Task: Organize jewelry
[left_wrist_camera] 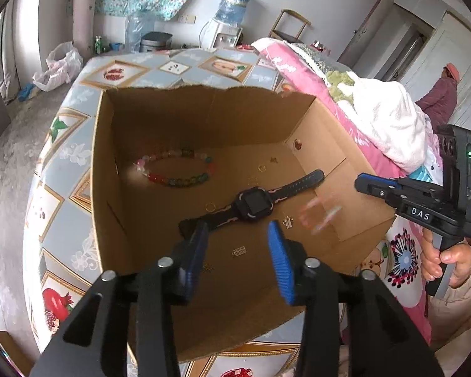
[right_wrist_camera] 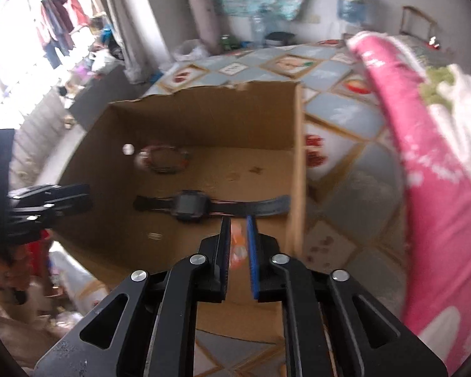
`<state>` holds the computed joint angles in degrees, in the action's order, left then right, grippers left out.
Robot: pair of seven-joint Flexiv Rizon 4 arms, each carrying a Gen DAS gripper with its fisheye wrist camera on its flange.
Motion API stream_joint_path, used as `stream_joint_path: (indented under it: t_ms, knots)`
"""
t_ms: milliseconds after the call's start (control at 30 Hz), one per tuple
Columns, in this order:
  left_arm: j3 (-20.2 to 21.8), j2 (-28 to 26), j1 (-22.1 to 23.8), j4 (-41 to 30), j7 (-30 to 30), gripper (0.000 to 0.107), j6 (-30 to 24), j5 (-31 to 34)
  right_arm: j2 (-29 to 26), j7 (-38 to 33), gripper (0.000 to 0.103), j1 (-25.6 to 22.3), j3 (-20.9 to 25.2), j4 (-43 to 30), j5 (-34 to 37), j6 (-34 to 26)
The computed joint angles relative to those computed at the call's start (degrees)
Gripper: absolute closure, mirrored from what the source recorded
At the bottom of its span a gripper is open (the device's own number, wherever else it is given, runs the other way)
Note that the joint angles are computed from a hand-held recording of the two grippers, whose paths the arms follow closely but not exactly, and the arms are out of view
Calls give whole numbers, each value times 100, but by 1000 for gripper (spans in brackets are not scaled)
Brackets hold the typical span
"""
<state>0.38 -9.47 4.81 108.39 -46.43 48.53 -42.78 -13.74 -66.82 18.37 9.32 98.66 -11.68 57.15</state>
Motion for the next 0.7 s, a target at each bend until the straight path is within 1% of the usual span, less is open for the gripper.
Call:
stream_joint_path:
  t_ms: [100, 200, 267, 300, 333, 367, 400, 433, 467, 500, 533, 567, 600, 633, 667, 700]
  knots:
    - [4, 88, -47, 105, 34, 60, 257, -22, 184, 255, 91, 11, -60, 245, -176, 239]
    - [-2, 216, -95, 261, 178, 56, 509, -215, 358, 480, 90, -7, -55, 501, -270, 511]
    - [-9, 337, -158, 409, 335, 52, 774, -393, 438, 649, 84, -4, -43, 667, -324, 759]
    - [-11, 394, -191, 478, 432, 48, 898, -496, 473, 777, 79, 18, -50, 739, -416, 855]
    - [-22, 476, -244, 584, 576, 46, 1096, -663, 529, 1016, 74, 63, -86, 874, -627, 1017]
    - [-21, 525, -290, 647, 655, 39, 1237, -765, 548, 1203, 71, 95, -108, 930, -795, 1106]
    - [-31, 597, -356, 744, 772, 32, 1473, -938, 585, 1435, 65, 130, -136, 1023, -1002, 1256]
    - [-36, 642, -413, 808, 869, 28, 1645, -1099, 641, 1759, 57, 168, -187, 1186, -1306, 1531]
    - [-68, 720, -502, 921, 1094, 20, 1929, -1467, 678, 2056, 53, 190, -236, 1295, -1592, 1718]
    - [-84, 781, -591, 1004, 1271, 14, 2171, -1781, 726, 2422, 46, 212, -308, 1423, -1962, 1908]
    - [-94, 843, -686, 1079, 1416, 11, 2428, -2060, 795, 2971, 41, 237, -438, 1601, -2574, 2165]
    - [-84, 885, -759, 1123, 1492, 9, 2595, -2202, 842, 3350, 39, 214, -492, 1697, -2990, 2300]
    - [-74, 942, -837, 1192, 1525, 9, 2826, -2278, 883, 3722, 33, 172, -528, 1786, -3375, 2430]
    - [-54, 979, -895, 1242, 1507, 9, 2990, -2260, 912, 4012, 28, 118, -528, 1857, -3652, 2533]
    - [-37, 1027, -953, 1321, 1450, 9, 3228, -2177, 942, 4217, 27, 62, -499, 1927, -3831, 2615]
    - [2, 1071, -970, 1407, 1202, 9, 3408, -1877, 961, 4273, 26, 13, -440, 1961, -3869, 2615]
